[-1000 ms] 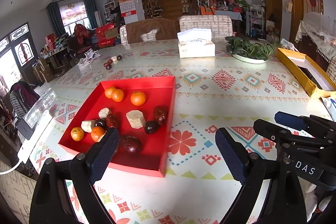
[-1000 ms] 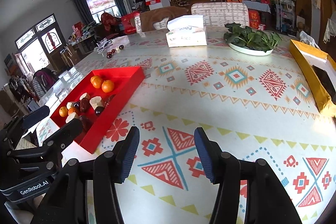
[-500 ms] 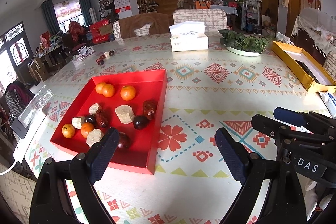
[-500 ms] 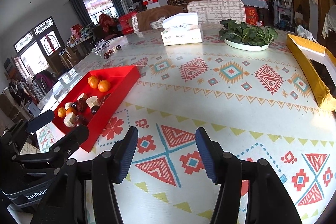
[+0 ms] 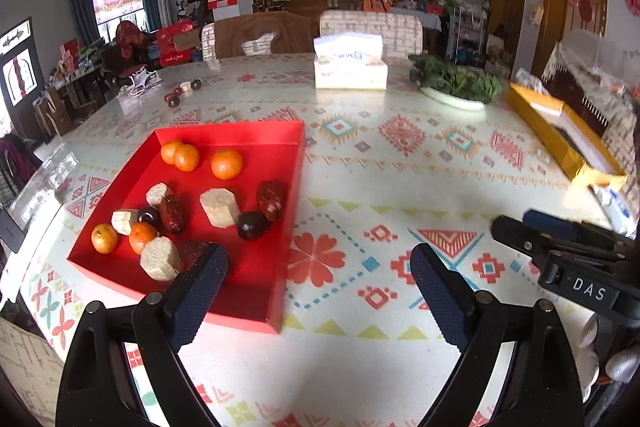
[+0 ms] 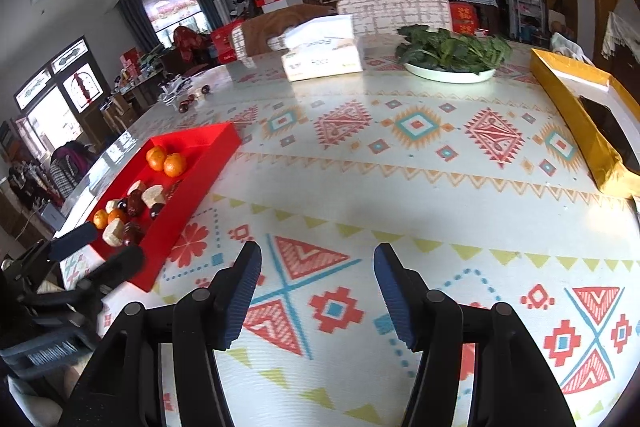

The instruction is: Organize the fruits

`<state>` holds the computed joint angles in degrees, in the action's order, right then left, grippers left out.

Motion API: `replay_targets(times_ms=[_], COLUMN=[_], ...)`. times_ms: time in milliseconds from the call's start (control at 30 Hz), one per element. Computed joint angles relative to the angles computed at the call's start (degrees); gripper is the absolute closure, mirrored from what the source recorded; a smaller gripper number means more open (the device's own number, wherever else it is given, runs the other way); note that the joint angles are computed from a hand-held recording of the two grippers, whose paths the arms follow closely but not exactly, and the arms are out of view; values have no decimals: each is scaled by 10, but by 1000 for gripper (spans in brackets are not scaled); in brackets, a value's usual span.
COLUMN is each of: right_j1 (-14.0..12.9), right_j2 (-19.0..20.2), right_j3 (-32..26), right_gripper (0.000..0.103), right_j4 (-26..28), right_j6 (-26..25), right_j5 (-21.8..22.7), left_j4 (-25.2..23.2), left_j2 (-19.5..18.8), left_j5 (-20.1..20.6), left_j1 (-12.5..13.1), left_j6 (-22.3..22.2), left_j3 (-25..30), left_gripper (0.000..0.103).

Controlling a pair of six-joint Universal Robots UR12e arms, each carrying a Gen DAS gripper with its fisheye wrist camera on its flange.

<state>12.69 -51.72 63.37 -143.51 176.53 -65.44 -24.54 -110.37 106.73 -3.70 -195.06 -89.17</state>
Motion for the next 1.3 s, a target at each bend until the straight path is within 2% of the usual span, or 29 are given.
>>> replay_targets(times_ms=[200, 367, 467, 567, 667, 767, 867, 933, 967, 1033, 1167, 1300], right_j1=[-14, -24, -22, -13, -1, 16, 38, 51, 61, 75, 97, 111], right_j2=[1, 5, 4, 6, 15, 27, 40, 51, 59, 71, 106, 124], right_j3=[0, -6, -6, -15, -36, -64, -100, -127, -146, -169, -232, -262], right_gripper=[36, 36, 36, 36, 36, 36, 37, 45, 48, 52, 53, 53], right_j4=[-3, 16, 21, 33, 57, 90, 149, 195, 222, 239, 293, 326], right_j6=[22, 55, 46, 21, -8, -53, -119, -162, -186, -204, -227, -251], right_j5=[-29, -43, -37, -25, 18, 65, 116, 130, 127, 110, 80, 39], left_j4=[29, 44, 41, 35, 31, 40, 51, 55, 56, 57, 64, 77], left_j2=[24, 31, 38, 52, 63, 65, 67, 70, 71, 75, 84, 87], left_j5=[30, 56, 66, 72, 66, 45, 37, 30, 26, 19, 3, -13], left_j1=[26, 37, 50, 66, 81, 88, 92, 98, 102, 109, 125, 138], left_j6=[-63, -82, -96, -134, -167, -157, -157, -162, -164, -168, -174, -178], left_j3=[-31, -46, -56, -74, -91, -99, -106, -112, -115, -122, -139, -149], left_gripper=[10, 10, 10, 10, 10, 10, 10, 10, 10, 10, 10, 10])
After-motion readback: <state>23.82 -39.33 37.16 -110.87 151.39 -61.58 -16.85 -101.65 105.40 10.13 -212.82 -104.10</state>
